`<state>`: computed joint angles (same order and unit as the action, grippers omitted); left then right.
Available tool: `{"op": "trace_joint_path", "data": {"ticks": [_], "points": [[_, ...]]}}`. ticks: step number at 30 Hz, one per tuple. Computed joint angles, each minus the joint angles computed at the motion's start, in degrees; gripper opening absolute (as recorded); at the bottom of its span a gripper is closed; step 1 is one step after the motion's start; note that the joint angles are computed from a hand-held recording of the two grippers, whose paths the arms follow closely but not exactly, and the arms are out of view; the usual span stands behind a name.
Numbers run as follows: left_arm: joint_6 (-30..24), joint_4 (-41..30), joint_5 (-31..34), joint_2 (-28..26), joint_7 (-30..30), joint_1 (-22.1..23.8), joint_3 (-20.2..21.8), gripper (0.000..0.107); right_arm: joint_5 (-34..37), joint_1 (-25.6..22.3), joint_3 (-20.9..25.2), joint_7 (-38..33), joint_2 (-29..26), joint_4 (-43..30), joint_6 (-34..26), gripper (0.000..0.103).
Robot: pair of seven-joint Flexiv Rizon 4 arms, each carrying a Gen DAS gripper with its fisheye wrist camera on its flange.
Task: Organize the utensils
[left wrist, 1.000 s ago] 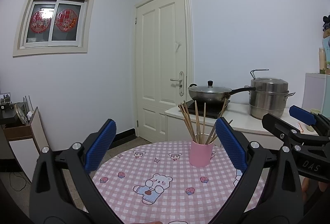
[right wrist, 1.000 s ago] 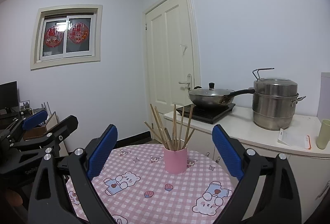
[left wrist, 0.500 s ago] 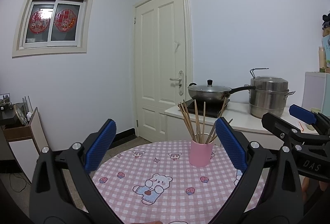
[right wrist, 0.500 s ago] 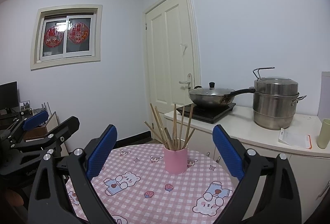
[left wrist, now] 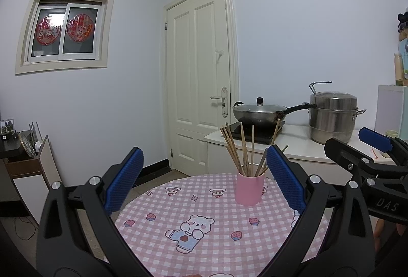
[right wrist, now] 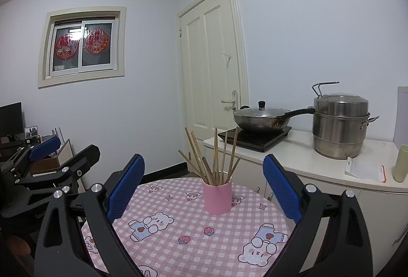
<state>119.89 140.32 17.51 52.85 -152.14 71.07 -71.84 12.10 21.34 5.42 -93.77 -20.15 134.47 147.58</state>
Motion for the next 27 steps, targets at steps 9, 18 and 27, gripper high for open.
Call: {"op": "trace_joint_path", "data": {"ticks": [9, 18, 27], "points": [[-0.40, -0.36, -0.13, 0.52, -0.35, 0.25, -0.30, 0.095, -0.49, -0.37, 0.09, 0.47, -0.03, 0.25, 0.21, 0.090], [-0.43, -0.31, 0.05, 0.92, -0.56, 0.36, -0.38, 0.095, -0.70, -0.40, 0.06, 0.65, -0.19, 0.43, 0.10, 0.091], [-0.11, -0.13, 0.16, 0.93, -0.69, 0.64, -0.48, 0.095, -0.97, -0.45, -0.01, 0.78, -0.25, 0.32, -0.18, 0.091]]}}
